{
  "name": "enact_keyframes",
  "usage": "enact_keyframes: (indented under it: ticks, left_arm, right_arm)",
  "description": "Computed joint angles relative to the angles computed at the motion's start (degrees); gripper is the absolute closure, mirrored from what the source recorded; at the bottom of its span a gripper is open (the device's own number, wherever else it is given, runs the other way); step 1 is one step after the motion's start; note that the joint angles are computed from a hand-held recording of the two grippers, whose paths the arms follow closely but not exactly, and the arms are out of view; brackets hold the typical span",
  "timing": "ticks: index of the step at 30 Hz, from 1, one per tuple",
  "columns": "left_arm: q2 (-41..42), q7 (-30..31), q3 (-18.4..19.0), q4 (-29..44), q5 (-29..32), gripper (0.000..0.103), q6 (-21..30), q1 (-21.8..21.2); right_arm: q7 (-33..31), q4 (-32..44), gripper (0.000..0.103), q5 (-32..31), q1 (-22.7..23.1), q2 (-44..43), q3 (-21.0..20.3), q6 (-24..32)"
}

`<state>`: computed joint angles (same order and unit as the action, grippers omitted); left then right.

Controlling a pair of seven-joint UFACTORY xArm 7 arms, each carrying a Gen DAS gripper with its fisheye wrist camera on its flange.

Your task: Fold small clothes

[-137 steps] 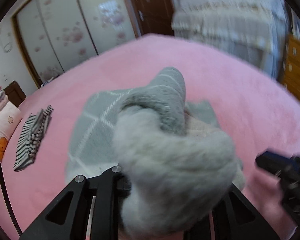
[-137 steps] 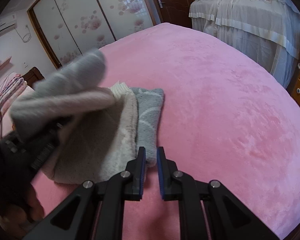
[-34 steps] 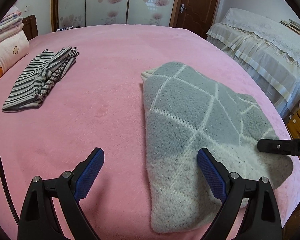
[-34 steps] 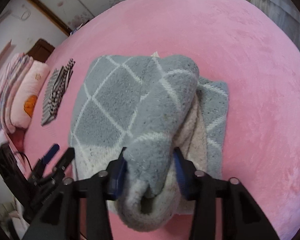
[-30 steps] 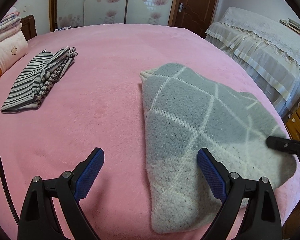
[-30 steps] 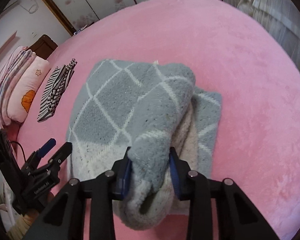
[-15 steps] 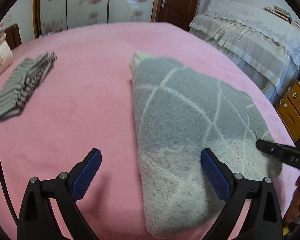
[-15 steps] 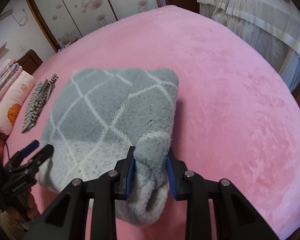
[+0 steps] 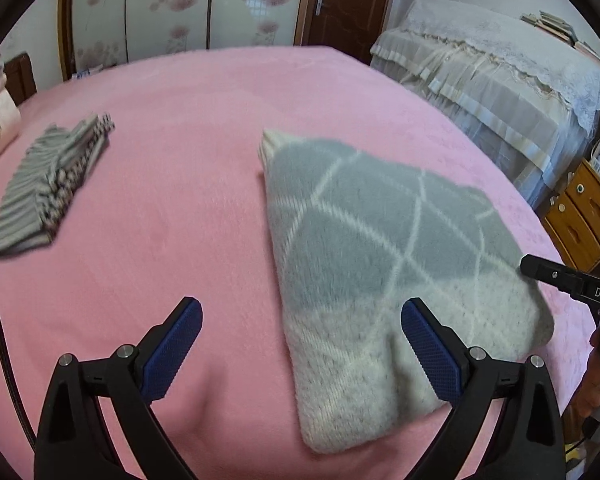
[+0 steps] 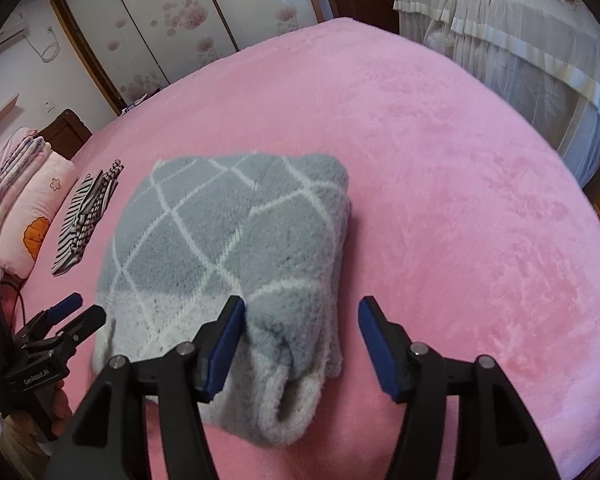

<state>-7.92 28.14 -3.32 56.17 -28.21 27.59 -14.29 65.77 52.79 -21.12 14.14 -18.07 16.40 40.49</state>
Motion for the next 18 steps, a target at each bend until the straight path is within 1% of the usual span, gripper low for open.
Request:
enact_keyframes:
  ticks: [3,5,6,7,8,9,10,12,13,14,15,16,18]
  left_arm:
    - [1.1,-0.1,-0.2,2.3,-0.4,0.004,-1.8,-0.1]
    - [3.4,-2.6,-0.8,5.2,0.9,0.004,-1.9,0.1]
    - [4.3,-3.1,-1.1,6.3,1.0,0.004,-1.7,0.1]
    - [5.5,-3.7,-1.4,7.8,0.9,0.004,-1.3,0.1]
    - [6.9,-3.9,-1.8,9.4,0.3,0.004,-0.9,0.1]
    - [7.8,-4.1,-2.2,10.4,0.0,0.006,-0.5,0.1]
    - [9.0,-4.3,-2.6,11.6,-0.1,0.010,-0.1,0.1]
    - [11.0,-3.8,-3.5,13.6,-0.1,0.016,1.1,0.2]
    - [12.3,-4.5,-3.8,14.8,1.3,0.023,2.1,0.2]
    - [13.7,-6.7,-3.9,15.9,4.7,0.031,3.1,0.0]
    - [14.8,-7.9,-4.0,16.7,6.8,0.032,4.0,-0.1]
    - [15.2,-8.1,-4.3,16.7,7.0,0.032,4.0,0.2]
    - [15.7,-7.6,-4.9,16.6,6.0,0.032,3.3,0.9]
  right_arm:
    - [4.4,4.4,0.044,-10.2,-2.5,1.6,4.0,5.1]
    - [3.6,6.7,0.044,-11.8,-1.6,3.8,3.3,4.7]
    - [3.4,7.9,0.048,-12.5,-1.2,5.0,2.9,4.7]
    - [2.7,9.2,0.056,-13.0,-0.7,6.7,2.3,4.2]
    - [1.3,10.3,0.061,-12.8,0.0,8.3,1.4,3.5]
    - [0.2,11.1,0.071,-12.2,0.6,9.6,0.5,3.0]
    - [-1.2,11.9,0.079,-11.0,1.2,11.2,-0.5,2.1]
    - [-3.1,12.7,0.084,-9.0,2.3,13.6,-2.2,0.7]
    - [-3.3,13.2,0.084,-9.0,2.7,14.6,-2.6,1.2]
    - [-3.5,13.5,0.084,-9.0,3.1,15.3,-3.1,1.9]
    - [-3.5,13.4,0.087,-9.2,3.5,15.7,-3.6,2.3]
    - [-3.1,13.3,0.089,-9.5,3.7,16.1,-4.1,2.7]
    - [-2.7,12.0,0.091,-9.3,3.9,15.5,-5.1,2.3]
